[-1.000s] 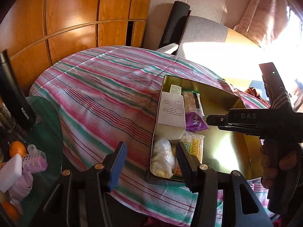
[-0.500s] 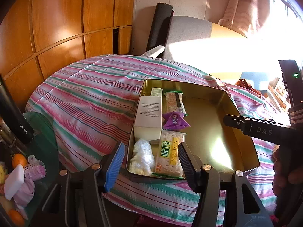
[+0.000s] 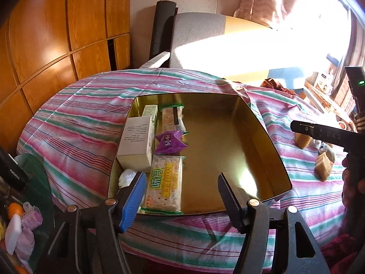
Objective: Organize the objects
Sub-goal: 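Move both tools back to the items on the striped cloth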
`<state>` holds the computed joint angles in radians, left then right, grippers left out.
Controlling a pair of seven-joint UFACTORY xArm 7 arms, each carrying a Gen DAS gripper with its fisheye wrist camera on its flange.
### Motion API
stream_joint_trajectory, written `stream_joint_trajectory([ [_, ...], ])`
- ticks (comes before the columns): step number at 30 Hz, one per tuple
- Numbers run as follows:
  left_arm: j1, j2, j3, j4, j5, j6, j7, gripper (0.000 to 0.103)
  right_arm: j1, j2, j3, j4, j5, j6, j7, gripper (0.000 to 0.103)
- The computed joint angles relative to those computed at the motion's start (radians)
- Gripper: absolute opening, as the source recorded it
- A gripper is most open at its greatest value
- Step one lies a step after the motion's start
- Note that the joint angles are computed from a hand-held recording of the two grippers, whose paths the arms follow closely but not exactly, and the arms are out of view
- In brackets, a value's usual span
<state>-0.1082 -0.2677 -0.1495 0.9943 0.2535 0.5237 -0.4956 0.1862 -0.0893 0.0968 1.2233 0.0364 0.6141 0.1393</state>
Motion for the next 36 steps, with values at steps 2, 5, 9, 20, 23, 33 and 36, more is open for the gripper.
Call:
stream_joint_trajectory([
  [2,-0.011,0.015,-0.003,0.016,-0.007,0.003,0.013,0.066,-0.022,-0.014,-0.018,-0.014,-0.015,0.004,0.015,0.046],
  [5,-0.024,0.04,-0.007,0.046,-0.012,0.008,0.021,0.066,-0.065,-0.036,-0.046,-0.036,-0.037,0.006,0.03,0.046],
  [9,-0.048,0.077,-0.005,0.091,-0.032,0.014,0.039,0.066,-0.136,-0.049,-0.083,-0.045,-0.077,0.009,0.066,0.046],
  [20,-0.116,0.174,-0.017,0.212,-0.026,0.042,0.084,0.07,-0.34,-0.057,-0.173,-0.135,-0.143,-0.077,0.275,0.046],
  [23,-0.141,0.217,-0.021,0.267,-0.027,0.059,0.092,0.07,-0.358,-0.05,-0.197,-0.141,-0.053,-0.056,0.286,0.046],
  [33,-0.252,0.457,-0.018,0.551,-0.018,0.121,0.152,0.076,-0.36,-0.061,-0.199,-0.147,0.055,-0.06,0.232,0.046],
  [36,-0.291,0.567,-0.013,0.689,-0.039,0.154,0.215,0.076,-0.361,-0.055,-0.202,-0.141,0.08,-0.04,0.222,0.046],
])
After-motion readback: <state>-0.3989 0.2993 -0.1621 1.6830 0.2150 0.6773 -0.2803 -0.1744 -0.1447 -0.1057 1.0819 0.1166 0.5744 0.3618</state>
